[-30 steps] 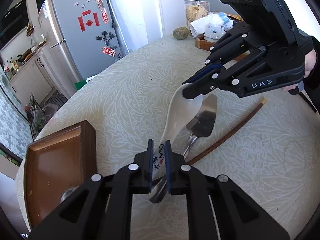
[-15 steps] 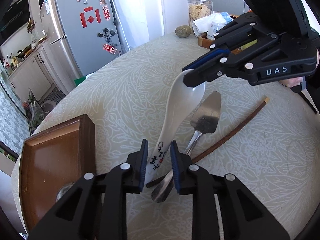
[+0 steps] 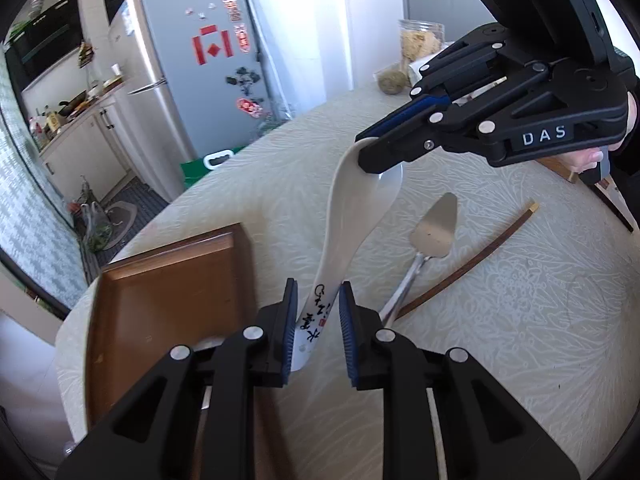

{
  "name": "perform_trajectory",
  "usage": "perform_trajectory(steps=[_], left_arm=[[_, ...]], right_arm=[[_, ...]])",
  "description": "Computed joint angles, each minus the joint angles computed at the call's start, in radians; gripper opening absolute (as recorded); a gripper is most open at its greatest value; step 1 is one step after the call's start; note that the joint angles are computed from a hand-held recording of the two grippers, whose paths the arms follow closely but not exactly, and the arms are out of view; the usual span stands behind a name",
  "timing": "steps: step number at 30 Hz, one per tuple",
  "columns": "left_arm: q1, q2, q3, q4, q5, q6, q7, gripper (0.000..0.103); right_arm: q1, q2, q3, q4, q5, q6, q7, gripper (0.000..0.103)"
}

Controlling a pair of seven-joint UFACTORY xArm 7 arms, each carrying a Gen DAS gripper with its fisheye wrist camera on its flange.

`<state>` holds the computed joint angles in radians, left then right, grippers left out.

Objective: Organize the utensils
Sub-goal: 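Lift the white ceramic spoon with both grippers, lower it into the tray, release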

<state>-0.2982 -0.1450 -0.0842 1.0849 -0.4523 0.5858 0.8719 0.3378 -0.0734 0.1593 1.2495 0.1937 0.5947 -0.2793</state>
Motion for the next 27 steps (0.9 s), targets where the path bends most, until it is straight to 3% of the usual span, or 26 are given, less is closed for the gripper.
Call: perform_trajectory(steps=[10,21,27], left_arm=[[0.088,-0.050,0.054,-0.031,0.103,0.027,-0.071,0.022],[0.146,-0.051,0.052,-0.052,0.239,0.013,-0.191,0.022],[0.142,-0.043,0.070,-0.034,0.194,0.043,-0.166,0.028]], right_arm=[[0.060,0.250,0.054,0.294,-0.024,0.058,-0.010,0.007],[0.106,0.459,0.068,0.535,-0.027,0.122,-0.014,0.008],[0.124,0.546,0.058,0.638,-0.044,0.182,-0.002,0.007]])
